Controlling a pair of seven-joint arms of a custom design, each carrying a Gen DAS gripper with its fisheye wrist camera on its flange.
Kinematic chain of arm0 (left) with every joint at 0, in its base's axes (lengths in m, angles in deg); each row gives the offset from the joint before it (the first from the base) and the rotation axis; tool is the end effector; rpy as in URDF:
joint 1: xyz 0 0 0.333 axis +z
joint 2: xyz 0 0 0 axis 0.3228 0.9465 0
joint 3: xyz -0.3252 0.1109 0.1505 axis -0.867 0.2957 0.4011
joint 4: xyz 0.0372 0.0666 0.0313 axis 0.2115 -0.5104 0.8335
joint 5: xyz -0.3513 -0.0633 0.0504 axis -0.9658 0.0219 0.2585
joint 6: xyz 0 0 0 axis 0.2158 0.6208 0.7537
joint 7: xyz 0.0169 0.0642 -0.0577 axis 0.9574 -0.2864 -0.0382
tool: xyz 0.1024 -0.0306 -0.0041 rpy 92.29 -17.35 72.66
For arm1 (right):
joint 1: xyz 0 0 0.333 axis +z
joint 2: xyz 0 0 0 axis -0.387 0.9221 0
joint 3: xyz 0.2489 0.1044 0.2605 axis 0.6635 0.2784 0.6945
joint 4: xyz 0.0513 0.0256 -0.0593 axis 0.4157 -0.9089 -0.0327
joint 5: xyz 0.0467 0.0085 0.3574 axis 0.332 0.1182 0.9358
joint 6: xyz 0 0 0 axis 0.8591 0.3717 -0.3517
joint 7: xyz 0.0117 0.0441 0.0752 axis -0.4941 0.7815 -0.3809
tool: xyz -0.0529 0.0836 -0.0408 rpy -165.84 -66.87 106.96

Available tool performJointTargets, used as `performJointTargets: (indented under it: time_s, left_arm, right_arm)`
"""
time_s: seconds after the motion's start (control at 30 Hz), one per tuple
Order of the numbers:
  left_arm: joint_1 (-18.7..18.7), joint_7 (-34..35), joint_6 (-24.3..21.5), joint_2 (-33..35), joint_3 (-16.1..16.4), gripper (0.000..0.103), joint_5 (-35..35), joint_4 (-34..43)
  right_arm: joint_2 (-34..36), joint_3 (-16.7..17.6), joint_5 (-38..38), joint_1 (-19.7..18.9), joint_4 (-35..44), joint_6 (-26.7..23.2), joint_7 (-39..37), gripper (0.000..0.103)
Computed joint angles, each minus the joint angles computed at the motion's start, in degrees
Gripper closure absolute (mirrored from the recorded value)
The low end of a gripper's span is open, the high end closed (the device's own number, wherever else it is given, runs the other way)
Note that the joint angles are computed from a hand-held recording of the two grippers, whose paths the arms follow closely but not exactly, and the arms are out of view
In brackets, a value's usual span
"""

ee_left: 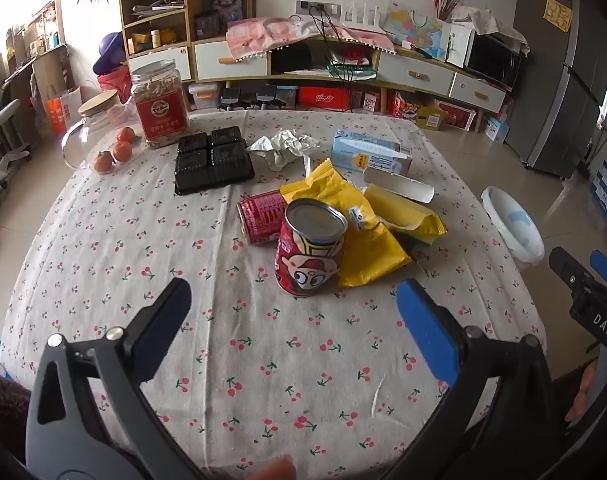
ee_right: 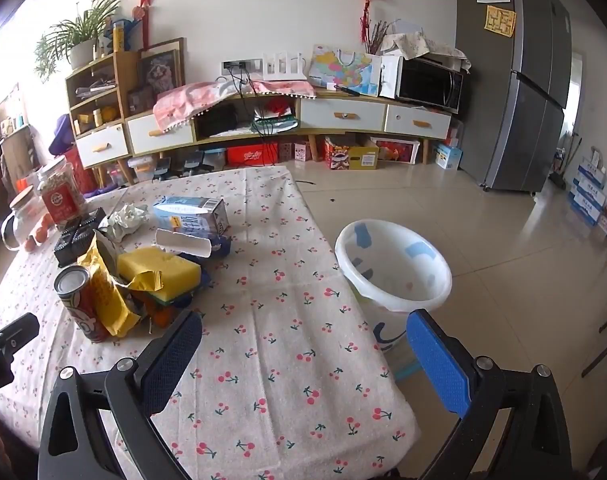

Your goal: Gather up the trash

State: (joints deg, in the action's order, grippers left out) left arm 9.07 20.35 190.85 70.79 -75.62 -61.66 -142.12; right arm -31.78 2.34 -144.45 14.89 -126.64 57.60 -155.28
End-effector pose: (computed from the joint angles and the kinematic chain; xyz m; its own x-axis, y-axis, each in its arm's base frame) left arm 0.5392 -0.2015 0.5326 -0.2790 -0.9592 0.0457 -0.7088 0.1736 -0.6837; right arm 0.4941 0.3974 0.5213 -0.4472 -0.8942 -0.0227 -0.5905 0.3142 -0.7434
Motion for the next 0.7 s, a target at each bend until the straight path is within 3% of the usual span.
performJointTargets:
  time_s: [0.43, 0.7]
  left_arm:
    - [0.04, 0.38, -0.14, -0.05, -0.04, 0.001, -0.44, -0.06]
    - [-0.56, -2.39, 0.51, 0.18, 0.71, 0.001, 2.98, 0.22]
  right_arm:
    - [0.15, -0.06, 0.08, 0.07, -0.09, 0.08, 0.15, 0.0]
    - [0.11, -0.07, 0.15, 0.05, -0.06, 0.11, 0.22, 0.0]
